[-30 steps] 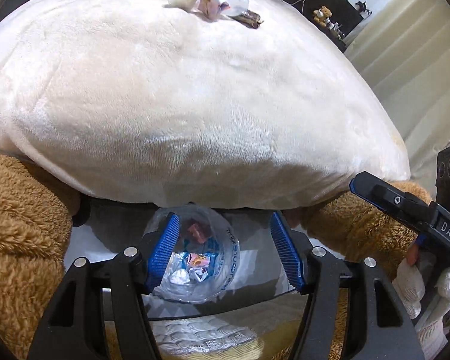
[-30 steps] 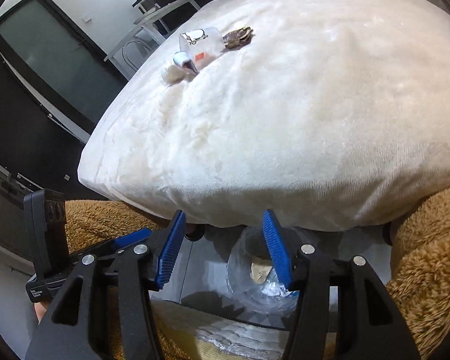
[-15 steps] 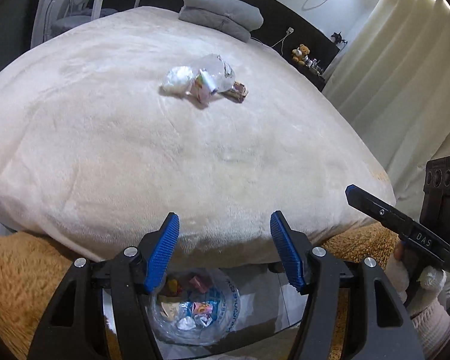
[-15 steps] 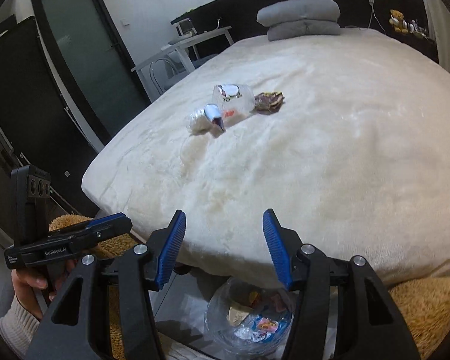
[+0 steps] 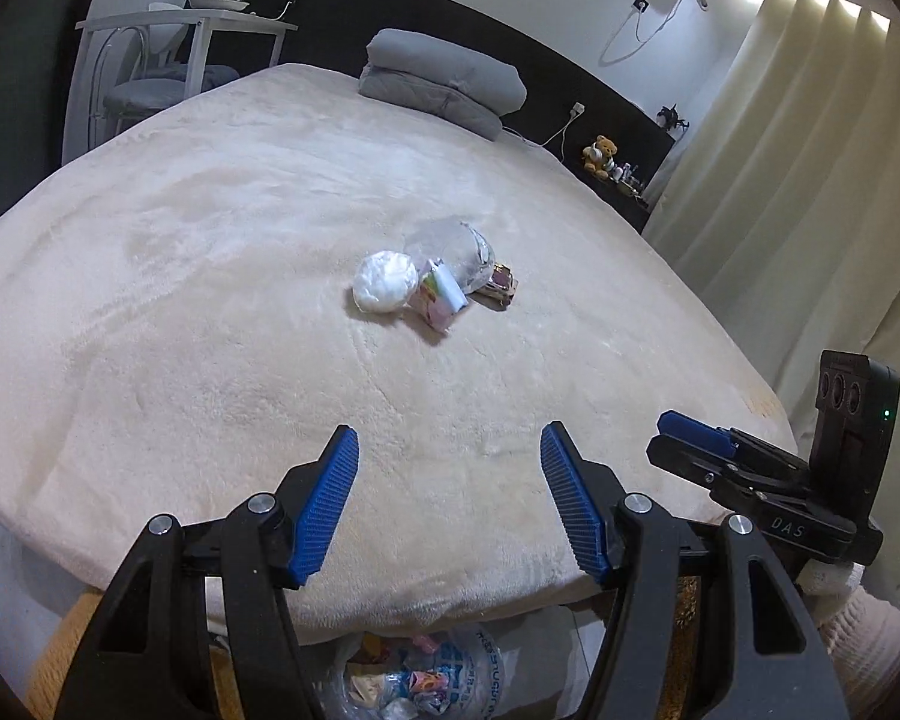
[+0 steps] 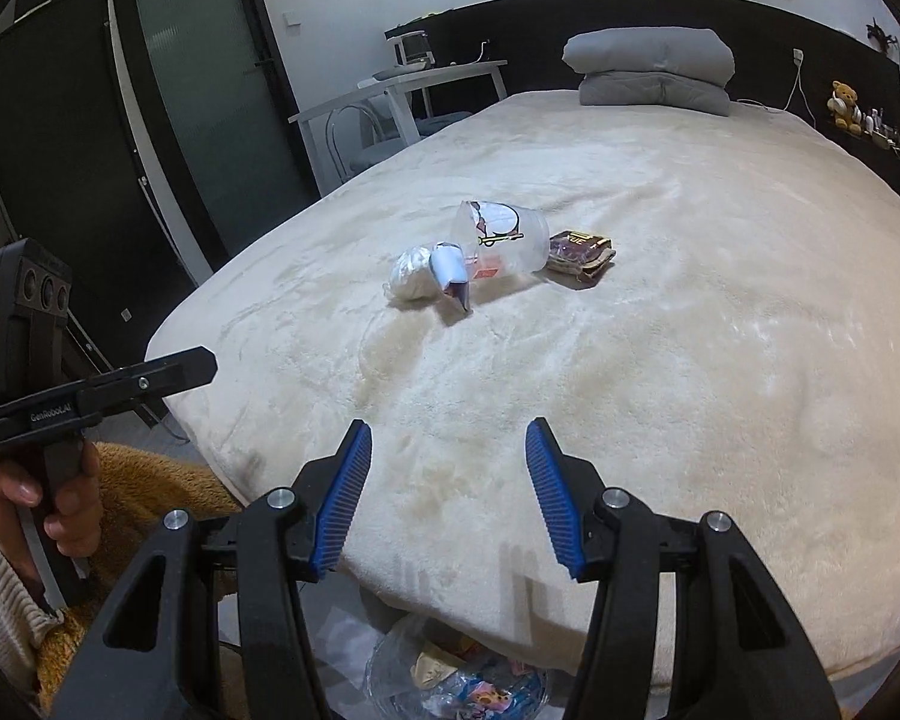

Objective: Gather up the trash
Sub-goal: 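Raise both open tools back over the remaining items on the bed, then grasp the light blue cup with the right tool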

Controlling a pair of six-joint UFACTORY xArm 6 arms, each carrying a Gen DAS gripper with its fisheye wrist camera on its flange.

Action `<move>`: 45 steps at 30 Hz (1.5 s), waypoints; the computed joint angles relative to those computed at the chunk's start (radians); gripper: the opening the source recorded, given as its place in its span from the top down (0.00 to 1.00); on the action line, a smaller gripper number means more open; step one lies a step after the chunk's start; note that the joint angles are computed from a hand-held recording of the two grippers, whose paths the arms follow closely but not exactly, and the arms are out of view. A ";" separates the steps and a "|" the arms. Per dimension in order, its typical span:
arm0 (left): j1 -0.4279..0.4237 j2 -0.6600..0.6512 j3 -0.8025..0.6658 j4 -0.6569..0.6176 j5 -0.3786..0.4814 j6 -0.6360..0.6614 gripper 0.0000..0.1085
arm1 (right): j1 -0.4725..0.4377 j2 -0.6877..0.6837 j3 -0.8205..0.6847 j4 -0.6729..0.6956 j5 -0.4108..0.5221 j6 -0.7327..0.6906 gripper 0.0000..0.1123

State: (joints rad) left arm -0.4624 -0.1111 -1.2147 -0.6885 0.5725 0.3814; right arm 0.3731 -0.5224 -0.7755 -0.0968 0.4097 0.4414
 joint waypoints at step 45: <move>0.134 0.246 -0.276 -0.058 0.100 0.039 0.43 | -0.059 0.668 -0.545 0.175 -0.070 -0.276 0.59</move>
State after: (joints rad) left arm -0.3287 0.1351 -1.4909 -0.7469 0.6726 0.4200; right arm 0.3138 0.1455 -1.3207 0.0778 0.3395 0.1659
